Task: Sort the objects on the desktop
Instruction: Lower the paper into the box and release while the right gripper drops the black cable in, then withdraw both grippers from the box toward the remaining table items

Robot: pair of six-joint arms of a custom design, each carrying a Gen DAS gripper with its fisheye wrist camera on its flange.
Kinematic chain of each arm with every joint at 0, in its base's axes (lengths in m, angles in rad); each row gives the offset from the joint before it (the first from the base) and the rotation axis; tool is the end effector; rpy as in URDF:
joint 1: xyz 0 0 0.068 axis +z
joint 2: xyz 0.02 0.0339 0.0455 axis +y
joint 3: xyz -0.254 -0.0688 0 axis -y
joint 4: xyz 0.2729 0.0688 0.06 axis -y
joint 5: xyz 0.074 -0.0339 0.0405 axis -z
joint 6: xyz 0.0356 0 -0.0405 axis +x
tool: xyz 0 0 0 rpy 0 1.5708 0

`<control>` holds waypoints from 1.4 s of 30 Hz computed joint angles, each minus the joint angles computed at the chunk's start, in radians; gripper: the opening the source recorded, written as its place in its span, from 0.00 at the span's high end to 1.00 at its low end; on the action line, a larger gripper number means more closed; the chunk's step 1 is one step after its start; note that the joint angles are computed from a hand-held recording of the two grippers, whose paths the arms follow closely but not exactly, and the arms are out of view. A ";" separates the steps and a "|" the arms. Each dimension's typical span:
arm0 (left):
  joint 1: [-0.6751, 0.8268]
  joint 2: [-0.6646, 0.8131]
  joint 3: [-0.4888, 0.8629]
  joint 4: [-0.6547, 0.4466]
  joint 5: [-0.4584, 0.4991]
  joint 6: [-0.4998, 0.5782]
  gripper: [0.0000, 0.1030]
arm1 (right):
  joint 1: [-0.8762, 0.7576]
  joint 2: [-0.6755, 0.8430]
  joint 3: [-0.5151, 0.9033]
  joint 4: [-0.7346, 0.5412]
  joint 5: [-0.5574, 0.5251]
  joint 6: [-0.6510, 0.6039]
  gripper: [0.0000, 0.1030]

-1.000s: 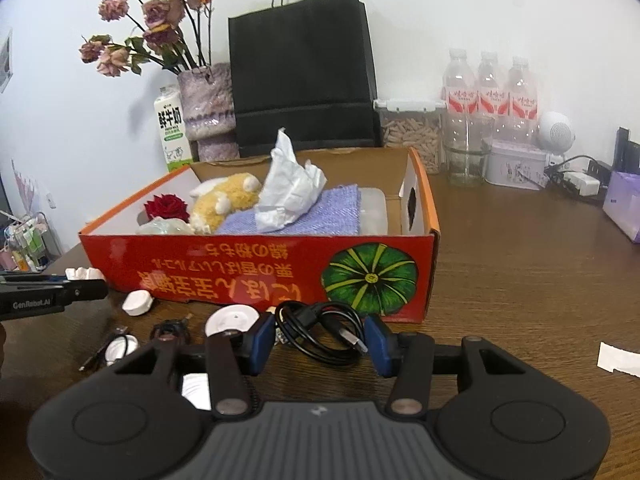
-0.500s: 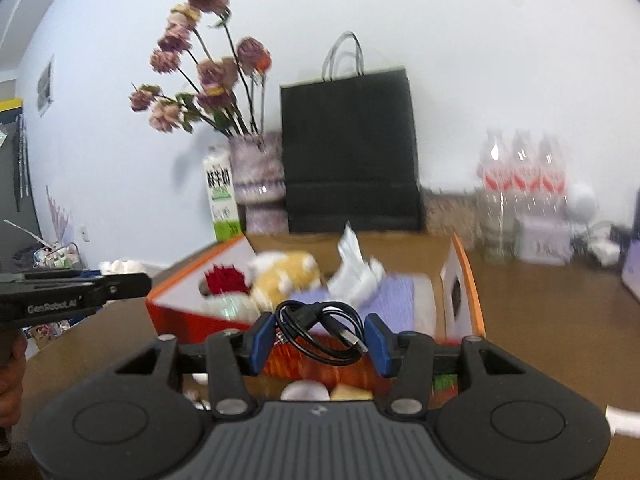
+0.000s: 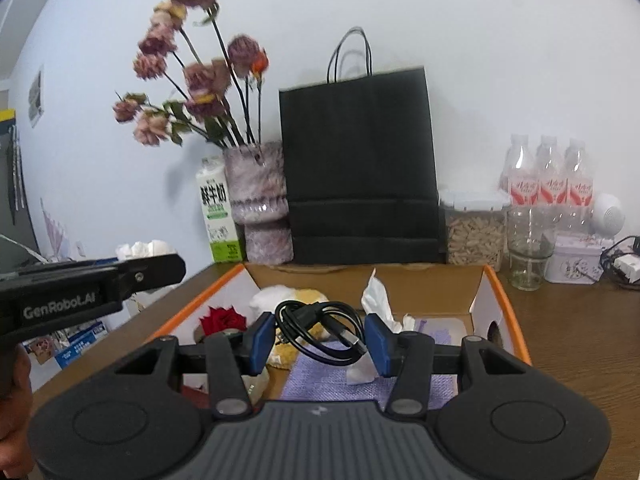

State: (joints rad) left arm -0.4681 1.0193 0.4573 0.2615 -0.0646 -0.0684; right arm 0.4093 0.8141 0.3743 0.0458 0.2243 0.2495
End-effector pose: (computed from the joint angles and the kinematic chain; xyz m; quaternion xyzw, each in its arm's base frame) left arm 0.2281 -0.1127 0.2028 0.1409 0.7924 -0.1321 0.5787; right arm 0.2036 0.0797 0.1946 -0.0041 0.8289 0.0903 0.5520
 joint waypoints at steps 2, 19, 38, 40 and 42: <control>0.005 0.057 0.010 0.033 -0.004 0.000 0.82 | -0.006 0.071 0.010 0.046 -0.005 -0.005 0.54; 0.025 0.348 0.055 0.190 -0.044 0.047 0.81 | -0.077 0.267 -0.016 0.247 -0.032 -0.082 0.53; -0.051 0.305 -0.012 0.345 -0.262 0.097 0.00 | -0.073 0.124 -0.046 0.187 0.034 -0.083 0.00; -0.051 0.305 -0.012 0.343 -0.264 0.092 0.00 | -0.066 0.118 -0.047 0.183 0.043 -0.088 0.00; -0.050 0.308 -0.013 0.347 -0.262 0.089 0.00 | -0.062 0.115 -0.048 0.179 0.048 -0.093 0.00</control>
State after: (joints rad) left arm -0.5183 1.3272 0.4442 0.6082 -0.3268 0.0203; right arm 0.3473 0.9290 0.3266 0.2250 0.2726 0.1568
